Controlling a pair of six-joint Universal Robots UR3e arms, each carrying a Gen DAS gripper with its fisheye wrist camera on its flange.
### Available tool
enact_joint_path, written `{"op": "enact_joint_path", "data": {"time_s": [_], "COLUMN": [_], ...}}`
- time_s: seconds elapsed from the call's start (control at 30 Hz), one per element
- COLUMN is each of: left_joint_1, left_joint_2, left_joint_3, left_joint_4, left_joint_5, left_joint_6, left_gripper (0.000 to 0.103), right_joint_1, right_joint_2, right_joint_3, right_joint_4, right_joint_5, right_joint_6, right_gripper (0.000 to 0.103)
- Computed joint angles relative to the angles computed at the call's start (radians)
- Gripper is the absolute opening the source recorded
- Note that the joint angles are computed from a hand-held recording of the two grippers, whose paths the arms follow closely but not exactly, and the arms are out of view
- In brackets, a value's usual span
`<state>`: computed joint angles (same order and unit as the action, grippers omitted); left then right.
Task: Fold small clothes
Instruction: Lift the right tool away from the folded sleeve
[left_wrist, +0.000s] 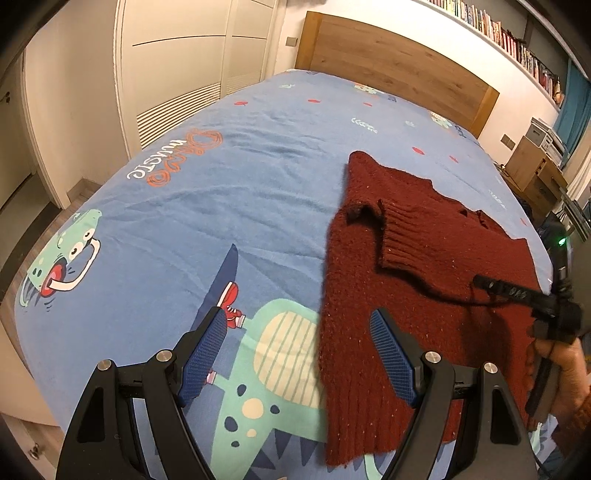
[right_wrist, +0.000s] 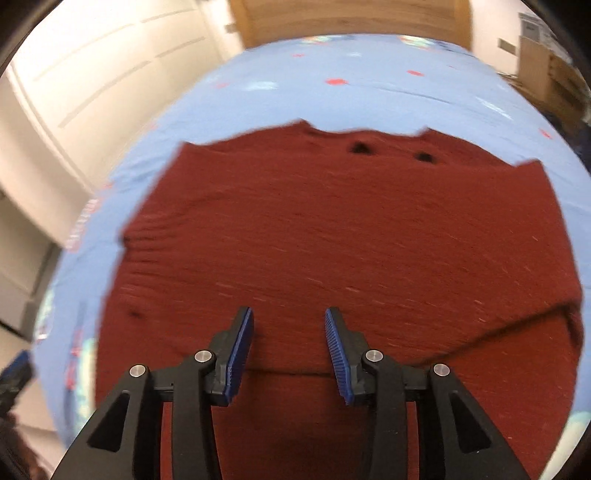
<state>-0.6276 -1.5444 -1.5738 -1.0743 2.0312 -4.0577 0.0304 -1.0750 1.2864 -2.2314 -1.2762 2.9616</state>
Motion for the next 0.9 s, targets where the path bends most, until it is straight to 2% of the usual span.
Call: {"op": "enact_joint_path", "data": {"time_s": [0.03,0.13,0.2,0.27,0.37,0.5,0.57,0.73,0.8,0.9], "left_joint_1": [-0.002,-0.001,0.001,0.001,0.0,-0.011,-0.015,-0.034,-0.053,-0.091], "left_joint_2": [0.003,0.01,0.011,0.01,0.003,-0.019,-0.028,-0.066,-0.089,-0.11], "left_joint_3": [-0.001,-0.004,-0.002,0.003,0.008,0.025,0.033,0.088,0.13,0.178], "left_joint_4": [-0.004,-0.015,-0.022,-0.025,-0.025,-0.029,-0.027,-0.029,-0.048,-0.056], "left_joint_5": [0.002,0.003,0.004,0.009,0.015,0.028,0.031,0.034,0.049,0.074], "left_joint_6": [-0.002,-0.007,-0.006,-0.005,-0.009,-0.009,-0.009,-0.007,-0.002,-0.005], "left_gripper": [0.075,0.075,0.075,0.075,0.075,0.075,0.076,0.075,0.075,0.075], "right_joint_1": [0.004,0.022,0.014,-0.005,-0.055,-0.135,-0.173,-0.241,-0.253,-0.275], "right_joint_2": [0.002,-0.025,-0.033,-0.05,-0.048,0.001,0.014,-0.052,-0.089,-0.201], "right_joint_3": [0.014,0.075,0.054,0.051,0.016,-0.039,-0.036,0.1,0.135,0.278], "right_joint_4": [-0.004,-0.041,0.019,0.029,-0.001,-0.034,-0.036,-0.043,0.001,-0.031], "right_joint_5": [-0.01,0.008,0.079,0.099,0.064,-0.061,-0.087,-0.034,-0.027,-0.004], "right_joint_6": [-0.008,-0.019,-0.059,-0.099,-0.101,-0.085,-0.099,-0.154,-0.169,-0.164], "right_gripper": [0.041,0.051,0.051,0.049,0.049,0.049,0.049,0.051,0.052,0.052]}}
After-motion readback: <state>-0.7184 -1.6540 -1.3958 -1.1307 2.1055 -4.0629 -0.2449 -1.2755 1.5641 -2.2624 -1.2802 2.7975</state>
